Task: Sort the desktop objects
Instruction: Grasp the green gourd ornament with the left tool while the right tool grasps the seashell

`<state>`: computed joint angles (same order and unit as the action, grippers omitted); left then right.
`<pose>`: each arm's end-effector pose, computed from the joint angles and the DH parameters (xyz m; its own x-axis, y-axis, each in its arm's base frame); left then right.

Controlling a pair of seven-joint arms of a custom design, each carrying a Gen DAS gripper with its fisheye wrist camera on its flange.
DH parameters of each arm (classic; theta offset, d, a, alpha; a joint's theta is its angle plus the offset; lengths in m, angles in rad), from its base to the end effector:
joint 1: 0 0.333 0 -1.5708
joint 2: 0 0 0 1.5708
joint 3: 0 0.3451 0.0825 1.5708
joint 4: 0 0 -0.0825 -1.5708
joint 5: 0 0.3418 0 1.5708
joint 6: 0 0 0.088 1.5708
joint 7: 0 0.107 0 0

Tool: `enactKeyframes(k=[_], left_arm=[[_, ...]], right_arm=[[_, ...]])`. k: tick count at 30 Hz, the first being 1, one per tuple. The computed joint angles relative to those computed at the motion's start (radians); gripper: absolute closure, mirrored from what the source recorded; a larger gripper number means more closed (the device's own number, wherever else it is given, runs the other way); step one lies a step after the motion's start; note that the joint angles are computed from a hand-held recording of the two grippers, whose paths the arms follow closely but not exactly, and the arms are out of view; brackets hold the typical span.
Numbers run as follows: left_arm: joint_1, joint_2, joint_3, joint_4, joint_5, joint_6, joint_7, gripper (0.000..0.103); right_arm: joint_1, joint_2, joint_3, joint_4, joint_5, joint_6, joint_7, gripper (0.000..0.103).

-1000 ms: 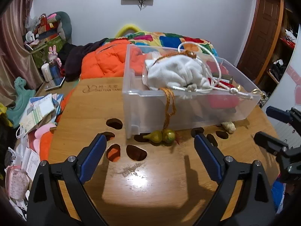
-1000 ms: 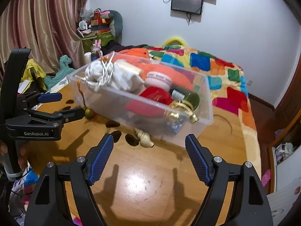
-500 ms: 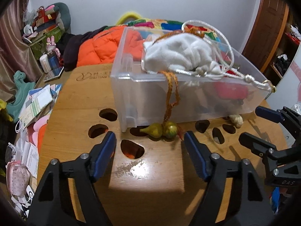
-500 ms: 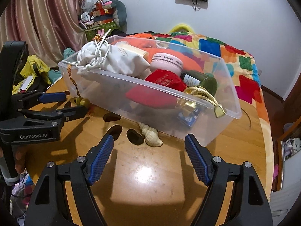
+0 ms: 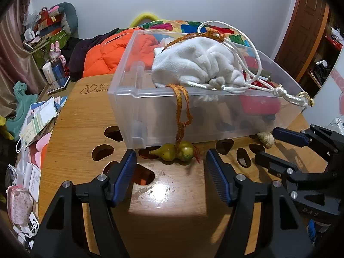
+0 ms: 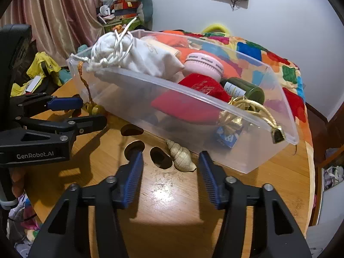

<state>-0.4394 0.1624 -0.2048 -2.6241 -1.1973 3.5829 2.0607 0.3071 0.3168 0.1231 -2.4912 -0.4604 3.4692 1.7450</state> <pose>0.3876 -0.1442 0.3263 0.1278 -0.9894 0.0691 -0.7948 -0.1438 -0.5896 0.4332 0.2541 0.3080 0.6603 -0.7510 0.0065 -0.5928 -0.5265 -0.6094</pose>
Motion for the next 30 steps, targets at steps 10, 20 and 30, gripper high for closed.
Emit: enactKeyframes(k=[10,20,30], left_arm=[[0.04,-0.012,-0.021,-0.077,0.16,0.058,-0.209,0.059],[0.053,-0.024,-0.024,-0.125,0.273,0.08,-0.318,0.061],[0.084,-0.081,-0.038,-0.217,0.415,0.113,-0.494,0.061]], right_arm=[[0.07,0.002,-0.047,-0.013,0.069,0.032,-0.078,0.079],[-0.036,0.002,0.029,-0.016,-0.028,0.04,-0.009,0.087],[-0.086,-0.035,0.048,-0.056,-0.135,0.084,0.077,0.087]])
